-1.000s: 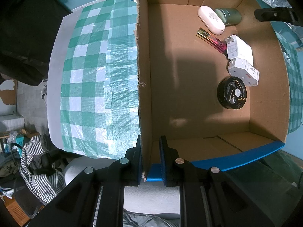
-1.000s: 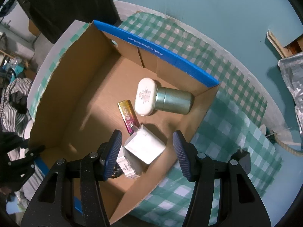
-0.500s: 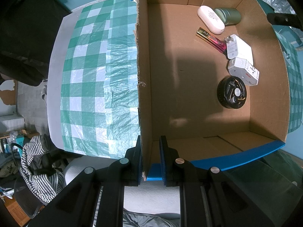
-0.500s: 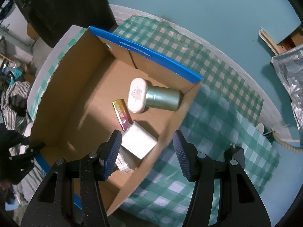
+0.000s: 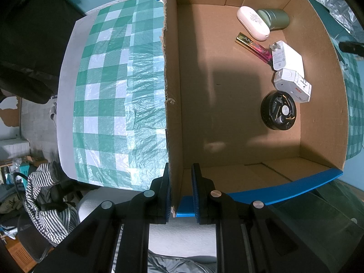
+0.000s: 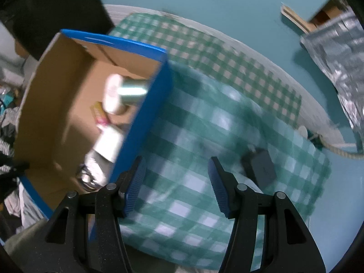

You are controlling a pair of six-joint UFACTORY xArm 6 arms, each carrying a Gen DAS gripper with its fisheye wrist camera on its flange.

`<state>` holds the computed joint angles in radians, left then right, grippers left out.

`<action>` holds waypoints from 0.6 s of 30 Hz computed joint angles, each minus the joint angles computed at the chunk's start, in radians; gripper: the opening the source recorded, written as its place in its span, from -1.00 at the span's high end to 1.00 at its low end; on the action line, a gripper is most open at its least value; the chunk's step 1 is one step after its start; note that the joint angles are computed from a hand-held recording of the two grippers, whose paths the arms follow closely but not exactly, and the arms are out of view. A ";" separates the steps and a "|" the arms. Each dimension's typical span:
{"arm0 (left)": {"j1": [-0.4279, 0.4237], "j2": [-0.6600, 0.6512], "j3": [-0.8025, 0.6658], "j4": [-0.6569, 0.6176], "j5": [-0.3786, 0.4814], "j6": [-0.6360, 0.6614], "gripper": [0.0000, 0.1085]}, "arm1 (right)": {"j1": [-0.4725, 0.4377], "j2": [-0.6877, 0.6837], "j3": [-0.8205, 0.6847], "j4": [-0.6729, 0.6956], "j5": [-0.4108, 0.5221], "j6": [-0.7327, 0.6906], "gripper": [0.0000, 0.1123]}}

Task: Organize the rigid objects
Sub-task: 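Move the right tool back to the white flat plug charger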

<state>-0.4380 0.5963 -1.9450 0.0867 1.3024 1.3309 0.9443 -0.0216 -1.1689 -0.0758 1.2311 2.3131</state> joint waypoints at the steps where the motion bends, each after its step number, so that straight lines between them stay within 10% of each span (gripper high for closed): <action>1: 0.000 0.001 -0.001 0.000 0.000 0.000 0.72 | 0.010 -0.009 0.016 0.008 -0.005 0.017 -0.03; 18: 0.000 -0.001 0.001 0.001 -0.003 0.000 0.72 | 0.167 -0.165 0.297 0.125 -0.223 0.495 -0.18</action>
<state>-0.4385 0.5955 -1.9436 0.0872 1.2999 1.3310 1.1116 -0.1863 -0.8718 0.0497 1.0078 2.8078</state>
